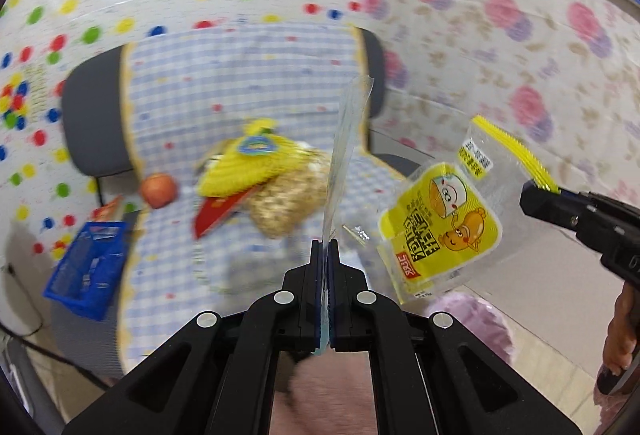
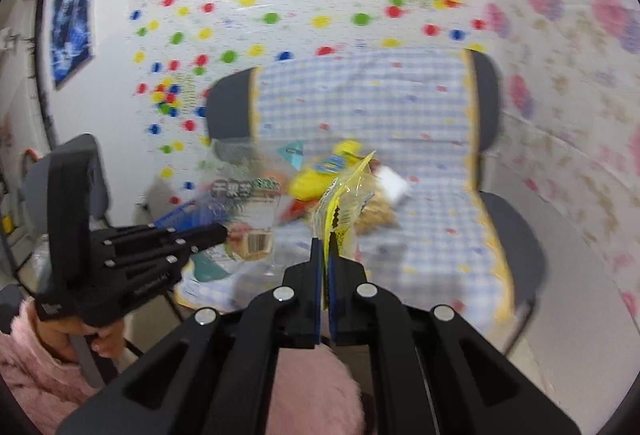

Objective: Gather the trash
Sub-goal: 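Carry the mango bag with the left tool over the pink trash bin, then open the left tool to drop the bag into the bin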

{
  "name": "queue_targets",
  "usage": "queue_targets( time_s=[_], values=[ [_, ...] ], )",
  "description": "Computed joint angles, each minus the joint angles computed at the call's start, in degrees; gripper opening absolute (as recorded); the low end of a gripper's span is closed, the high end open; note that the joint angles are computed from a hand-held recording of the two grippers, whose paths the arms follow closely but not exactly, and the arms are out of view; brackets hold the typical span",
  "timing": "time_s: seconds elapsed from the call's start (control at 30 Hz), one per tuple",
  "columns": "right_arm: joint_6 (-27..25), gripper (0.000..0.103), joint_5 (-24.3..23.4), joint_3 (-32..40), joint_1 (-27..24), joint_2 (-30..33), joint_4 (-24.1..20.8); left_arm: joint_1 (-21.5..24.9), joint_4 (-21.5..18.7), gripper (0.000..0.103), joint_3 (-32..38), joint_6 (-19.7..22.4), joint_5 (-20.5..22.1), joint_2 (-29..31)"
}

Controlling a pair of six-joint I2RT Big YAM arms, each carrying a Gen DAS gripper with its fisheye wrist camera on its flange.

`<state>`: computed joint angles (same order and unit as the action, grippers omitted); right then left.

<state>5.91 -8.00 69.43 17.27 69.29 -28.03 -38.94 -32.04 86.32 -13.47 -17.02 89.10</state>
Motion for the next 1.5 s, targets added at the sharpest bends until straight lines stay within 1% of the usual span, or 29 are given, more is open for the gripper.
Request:
queue_targets(
  time_s=[0.07, 0.2, 0.3, 0.4, 0.53, 0.7, 0.8, 0.93, 1.1, 1.13, 1.17, 1.2, 1.23, 1.27, 1.37, 1.43, 1.5],
  values=[
    [0.88, 0.003, 1.79, -2.64, -1.28, -2.63, -0.43, -1.07, 0.08, 0.003, 1.06, 0.75, 1.01, 0.97],
    [2.44, 0.003, 4.87, -7.26, -4.1, -7.37, -1.9, -3.19, 0.25, 0.003, 3.46, 1.24, 5.07, 3.54],
    [3.53, 0.003, 6.42, -10.46, -6.35, -10.36, -3.15, -4.85, 0.89, 0.003, 5.34, 2.02, 7.27, 6.43],
    [4.56, 0.003, 7.59, -13.56, -8.87, -12.83, -4.01, -6.29, 0.3, 0.003, 8.06, 2.72, 10.08, 10.25],
    [5.58, 0.003, 8.92, -16.94, -11.54, -14.88, -4.27, -7.88, -0.22, 0.003, 10.71, 4.43, 11.2, 14.66],
    [7.02, 0.003, 8.2, -19.83, -14.06, -14.48, -3.98, -8.98, -4.42, 0.004, 14.37, 5.1, 13.32, 20.1],
    [7.6, 0.003, 7.19, -20.77, -14.9, -12.89, -3.85, -9.33, -5.96, 0.005, 15.95, 5.66, 14.15, 22.45],
    [7.77, 0.003, 6.58, -21.44, -15.43, -10.66, -3.56, -9.45, -7.46, 0.007, 17.79, 5.66, 16.49, 24.94],
    [8.13, 0.004, 5.43, -21.86, -16.56, -8.17, -2.11, -9.45, -8.18, 0.007, 19.71, 5.82, 17.9, 26.92],
    [7.87, 0.004, 5.51, -22.01, -16.69, -7.69, -1.58, -9.46, -8.21, 0.01, 20.0, 5.79, 17.91, 27.18],
    [7.83, 0.004, 6.23, -22.17, -16.67, -7.06, -1.1, -9.39, -8.16, 0.02, 20.18, 5.7, 18.08, 27.41],
    [7.93, 0.006, 6.21, -22.18, -16.78, -6.46, -0.68, -9.33, -8.3, 0.027, 20.43, 5.42, 18.0, 27.64],
    [7.97, 0.01, 5.83, -22.31, -17.1, -5.87, -0.07, -9.28, -8.03, 0.042, 20.38, 5.14, 18.07, 27.67],
    [8.33, 0.011, 6.24, -22.41, -17.18, -5.26, 0.14, -9.3, -7.84, 0.048, 20.58, 4.91, 18.02, 27.83],
    [8.97, 0.012, 5.67, -22.31, -17.61, -4.65, 0.01, -9.02, -7.69, 0.048, 20.1, 4.71, 16.55, 27.33],
    [8.85, 0.02, 6.65, -22.11, -17.56, -5.3, -0.69, -8.69, -7.17, 0.048, 19.22, 4.13, 15.52, 26.43],
    [9.15, 0.022, 7.71, -21.9, -17.67, -6.28, -1.18, -8.37, -6.49, 0.048, 18.2, 3.53, 14.04, 25.35]
  ],
)
